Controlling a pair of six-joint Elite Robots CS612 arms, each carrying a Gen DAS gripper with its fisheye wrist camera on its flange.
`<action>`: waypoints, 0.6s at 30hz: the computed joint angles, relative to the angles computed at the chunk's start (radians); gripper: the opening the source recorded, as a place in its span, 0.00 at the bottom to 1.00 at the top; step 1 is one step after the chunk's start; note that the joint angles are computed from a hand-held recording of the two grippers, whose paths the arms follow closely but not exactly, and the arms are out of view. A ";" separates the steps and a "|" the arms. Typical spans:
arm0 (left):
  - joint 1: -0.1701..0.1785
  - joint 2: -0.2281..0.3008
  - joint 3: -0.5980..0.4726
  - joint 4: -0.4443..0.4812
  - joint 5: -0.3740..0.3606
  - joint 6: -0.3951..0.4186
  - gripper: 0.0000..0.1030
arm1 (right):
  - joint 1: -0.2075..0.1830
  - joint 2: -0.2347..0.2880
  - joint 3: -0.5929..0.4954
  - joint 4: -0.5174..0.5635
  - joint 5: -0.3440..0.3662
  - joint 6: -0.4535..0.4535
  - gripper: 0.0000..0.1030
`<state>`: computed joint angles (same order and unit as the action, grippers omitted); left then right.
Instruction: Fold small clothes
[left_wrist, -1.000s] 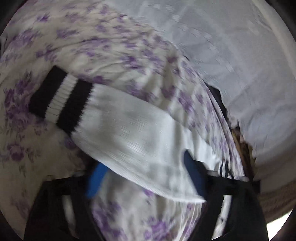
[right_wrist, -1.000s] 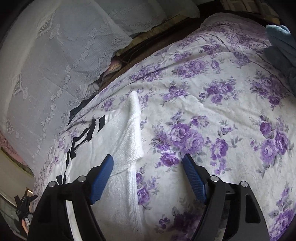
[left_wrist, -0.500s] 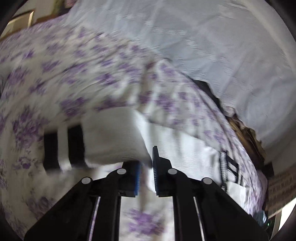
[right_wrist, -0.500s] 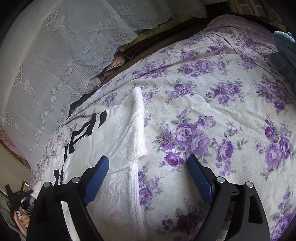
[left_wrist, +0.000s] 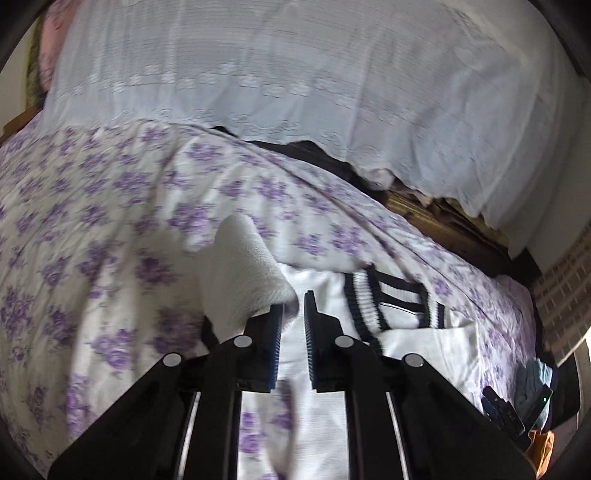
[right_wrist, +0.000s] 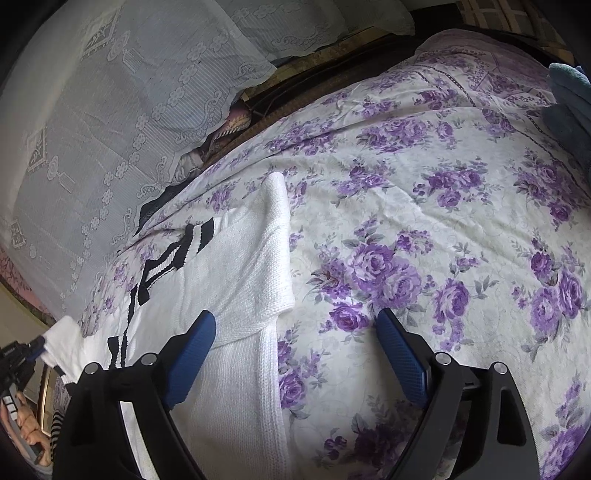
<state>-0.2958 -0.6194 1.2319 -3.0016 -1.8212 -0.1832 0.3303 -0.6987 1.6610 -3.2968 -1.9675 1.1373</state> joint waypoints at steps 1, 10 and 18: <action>-0.007 -0.002 0.002 -0.001 0.000 0.011 0.10 | 0.000 0.000 0.000 0.001 0.001 -0.001 0.88; -0.082 -0.031 0.052 -0.036 -0.002 0.136 0.10 | -0.002 0.000 -0.004 0.006 0.010 -0.012 0.90; -0.072 -0.002 0.043 0.037 0.116 0.065 0.40 | -0.004 -0.001 -0.005 0.011 0.017 -0.023 0.92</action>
